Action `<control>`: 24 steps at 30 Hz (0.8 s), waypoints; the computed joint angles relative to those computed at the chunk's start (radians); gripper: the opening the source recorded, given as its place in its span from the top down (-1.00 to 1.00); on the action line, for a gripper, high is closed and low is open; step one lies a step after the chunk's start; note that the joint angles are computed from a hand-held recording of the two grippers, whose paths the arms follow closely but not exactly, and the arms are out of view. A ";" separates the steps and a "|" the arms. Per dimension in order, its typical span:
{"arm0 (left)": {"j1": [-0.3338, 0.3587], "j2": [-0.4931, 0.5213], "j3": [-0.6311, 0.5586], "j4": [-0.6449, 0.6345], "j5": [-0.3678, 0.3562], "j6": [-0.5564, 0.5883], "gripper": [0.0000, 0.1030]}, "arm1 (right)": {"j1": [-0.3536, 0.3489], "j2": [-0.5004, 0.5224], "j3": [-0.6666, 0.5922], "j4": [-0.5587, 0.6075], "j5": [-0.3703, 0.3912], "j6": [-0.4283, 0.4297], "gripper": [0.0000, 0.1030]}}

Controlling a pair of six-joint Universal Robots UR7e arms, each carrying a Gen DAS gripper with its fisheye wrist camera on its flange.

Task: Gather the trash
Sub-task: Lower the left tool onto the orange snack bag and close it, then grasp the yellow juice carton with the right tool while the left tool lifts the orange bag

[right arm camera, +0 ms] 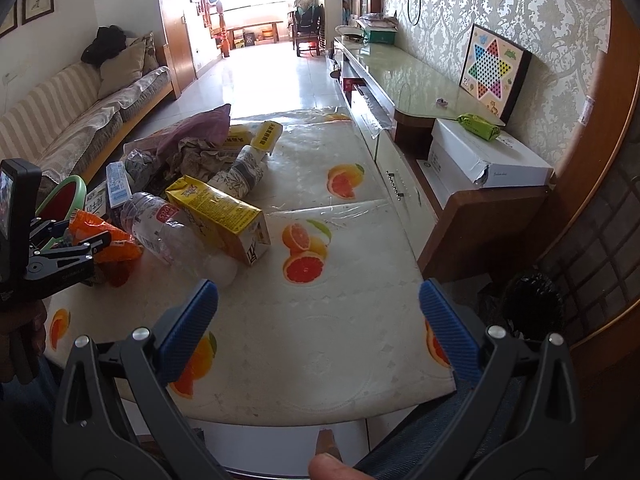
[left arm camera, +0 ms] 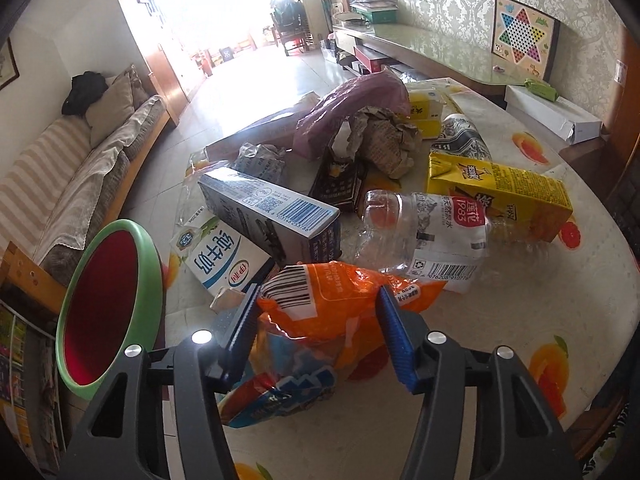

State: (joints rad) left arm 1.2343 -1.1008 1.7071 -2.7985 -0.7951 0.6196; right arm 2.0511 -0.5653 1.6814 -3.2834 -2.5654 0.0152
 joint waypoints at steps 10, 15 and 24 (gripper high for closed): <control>-0.027 -0.090 0.095 -0.201 -0.109 0.070 0.07 | -0.003 0.012 -0.017 0.025 0.025 -0.013 -0.94; -0.036 -0.132 0.112 -0.175 -0.139 0.020 0.07 | -0.007 0.014 -0.038 0.023 0.058 -0.049 -0.94; -0.047 -0.227 0.185 -0.175 -0.175 -0.017 0.07 | -0.044 0.031 -0.139 0.087 0.204 -0.170 -0.93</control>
State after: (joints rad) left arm 1.1872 -1.3276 1.8920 -2.9735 -0.9696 0.6027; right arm 2.0066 -0.5340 1.5421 -3.1964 -2.3618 -0.1549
